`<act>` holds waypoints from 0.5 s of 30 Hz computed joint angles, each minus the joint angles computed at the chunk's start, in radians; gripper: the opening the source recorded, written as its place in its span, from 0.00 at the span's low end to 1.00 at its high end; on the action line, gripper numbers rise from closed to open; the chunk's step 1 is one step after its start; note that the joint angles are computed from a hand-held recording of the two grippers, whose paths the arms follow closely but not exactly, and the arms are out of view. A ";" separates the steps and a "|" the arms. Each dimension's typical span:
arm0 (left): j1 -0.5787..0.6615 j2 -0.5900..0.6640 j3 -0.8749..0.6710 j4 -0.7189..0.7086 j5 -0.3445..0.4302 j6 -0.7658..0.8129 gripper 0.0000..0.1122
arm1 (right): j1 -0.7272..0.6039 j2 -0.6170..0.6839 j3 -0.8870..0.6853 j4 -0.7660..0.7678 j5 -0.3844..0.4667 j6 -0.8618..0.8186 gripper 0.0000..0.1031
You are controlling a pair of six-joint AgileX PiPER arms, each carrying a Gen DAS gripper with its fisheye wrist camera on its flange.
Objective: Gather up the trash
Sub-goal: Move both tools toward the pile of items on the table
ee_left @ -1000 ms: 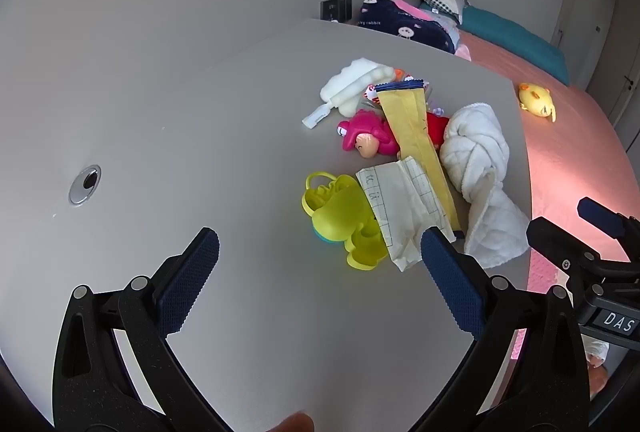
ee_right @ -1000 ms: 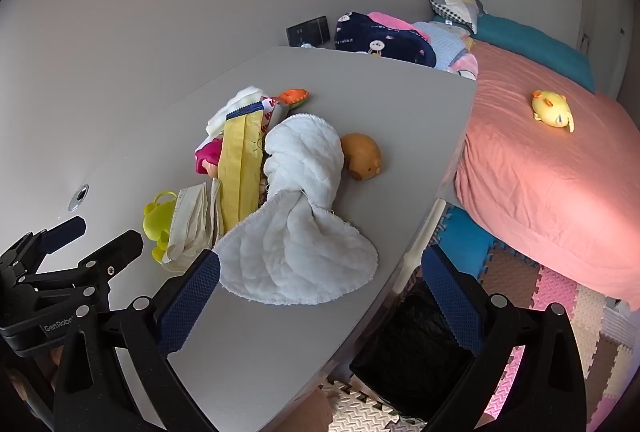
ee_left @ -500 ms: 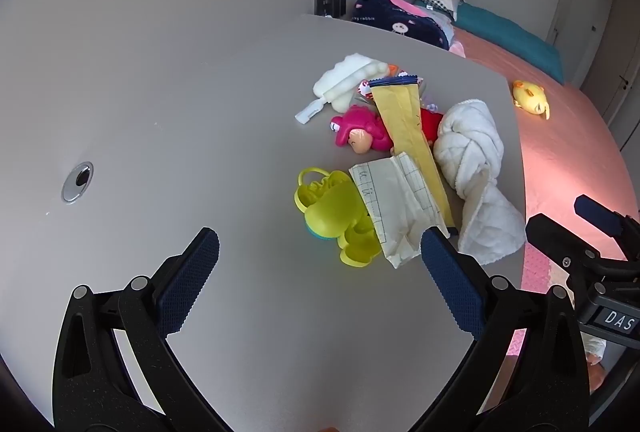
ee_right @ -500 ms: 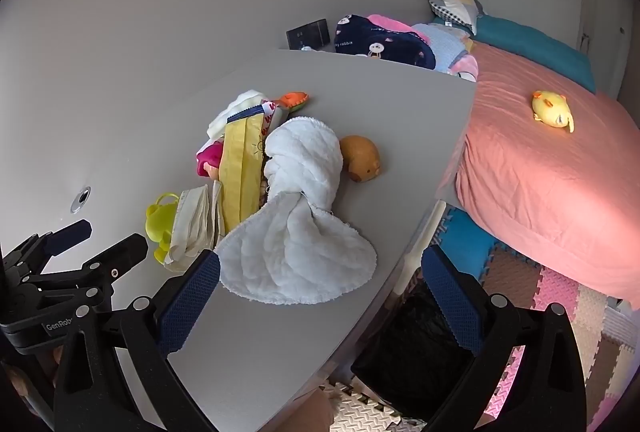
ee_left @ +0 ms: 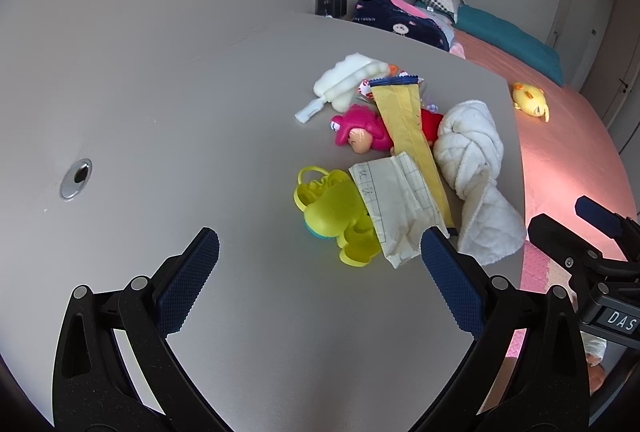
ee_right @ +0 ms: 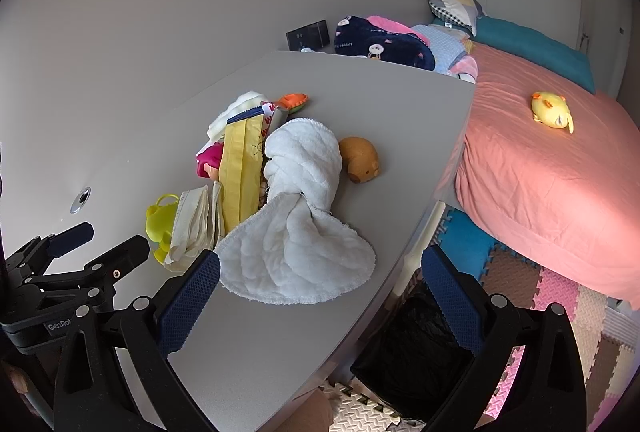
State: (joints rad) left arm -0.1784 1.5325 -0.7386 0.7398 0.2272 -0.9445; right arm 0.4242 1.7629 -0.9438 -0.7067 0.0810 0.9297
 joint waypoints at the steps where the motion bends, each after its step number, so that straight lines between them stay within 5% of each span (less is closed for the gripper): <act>1: -0.004 -0.003 0.002 0.040 0.006 -0.041 0.87 | 0.001 -0.001 0.000 0.003 0.002 -0.001 0.97; 15: -0.007 -0.014 0.006 0.076 0.020 -0.081 0.87 | -0.001 -0.001 0.006 -0.050 -0.007 0.048 0.97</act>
State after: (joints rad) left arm -0.1852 1.5185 -0.7324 0.8158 0.2472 -1.0254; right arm 0.4236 1.7618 -0.9381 -0.7563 0.0740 0.9775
